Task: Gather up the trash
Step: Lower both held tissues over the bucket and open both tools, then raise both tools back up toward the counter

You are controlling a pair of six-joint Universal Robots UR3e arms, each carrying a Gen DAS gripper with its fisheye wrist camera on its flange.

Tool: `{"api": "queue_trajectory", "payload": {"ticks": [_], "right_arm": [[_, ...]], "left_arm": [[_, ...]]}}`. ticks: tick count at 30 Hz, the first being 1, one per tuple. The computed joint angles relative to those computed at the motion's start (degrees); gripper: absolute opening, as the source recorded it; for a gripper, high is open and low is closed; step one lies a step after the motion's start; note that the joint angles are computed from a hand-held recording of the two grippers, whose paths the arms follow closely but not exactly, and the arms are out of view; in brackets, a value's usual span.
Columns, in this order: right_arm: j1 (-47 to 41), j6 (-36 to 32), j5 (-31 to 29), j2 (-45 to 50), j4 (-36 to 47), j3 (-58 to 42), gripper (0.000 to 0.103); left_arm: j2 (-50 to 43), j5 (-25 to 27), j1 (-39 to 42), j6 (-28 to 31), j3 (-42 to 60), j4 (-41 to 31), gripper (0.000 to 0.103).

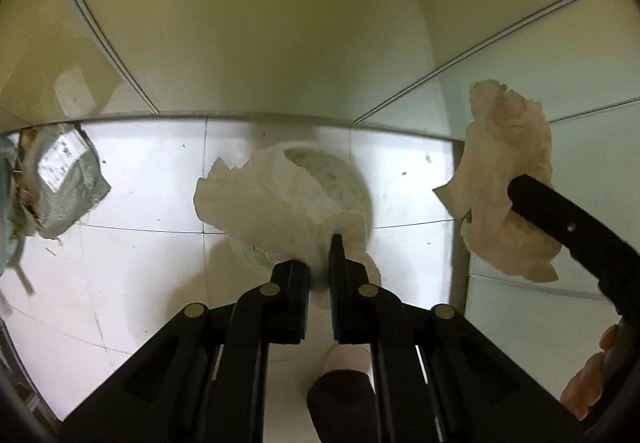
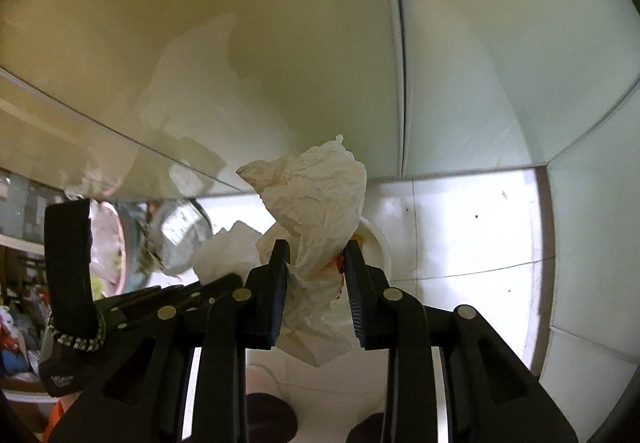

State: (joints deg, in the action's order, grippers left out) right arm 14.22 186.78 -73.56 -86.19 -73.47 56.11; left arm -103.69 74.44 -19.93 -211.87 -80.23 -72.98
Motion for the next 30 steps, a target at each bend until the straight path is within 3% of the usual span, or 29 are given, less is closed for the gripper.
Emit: {"api": "queue_trajectory", "payload": {"ticks": [3,8,12,17,22,26,30], "right_arm": [[0.80,-0.70,-0.61,-1.66,-6.03,9.04,0.027],[0.73,-2.08,-0.49,-4.26,-12.51,19.19,0.031],[1.74,-1.63,0.06,-3.41,-14.41,21.68,0.035],[2.41,-1.97,-1.63,-3.45,-13.55,21.37,0.042],[1.27,-3.19,-1.85,-4.76,-10.07,18.57,0.044],[0.43,-3.21,-1.94,-3.83,-2.41,9.91,0.044],[-0.97,-3.57,-1.42,0.78,11.89,-8.86,0.044]], "left_arm": [[-1.25,-0.54,-0.09,0.35,-6.08,6.57,0.007],[-1.79,-0.31,-0.78,-0.11,-11.54,12.76,0.018],[-1.22,0.09,-1.10,0.51,-14.52,15.55,0.040],[0.84,-1.36,0.03,0.77,-16.55,16.12,0.044],[2.57,0.48,-0.41,0.53,-12.46,10.32,0.044],[5.21,1.50,-0.11,0.73,-5.96,1.38,0.044],[6.79,2.56,0.37,1.22,6.13,-12.03,0.044]]}}
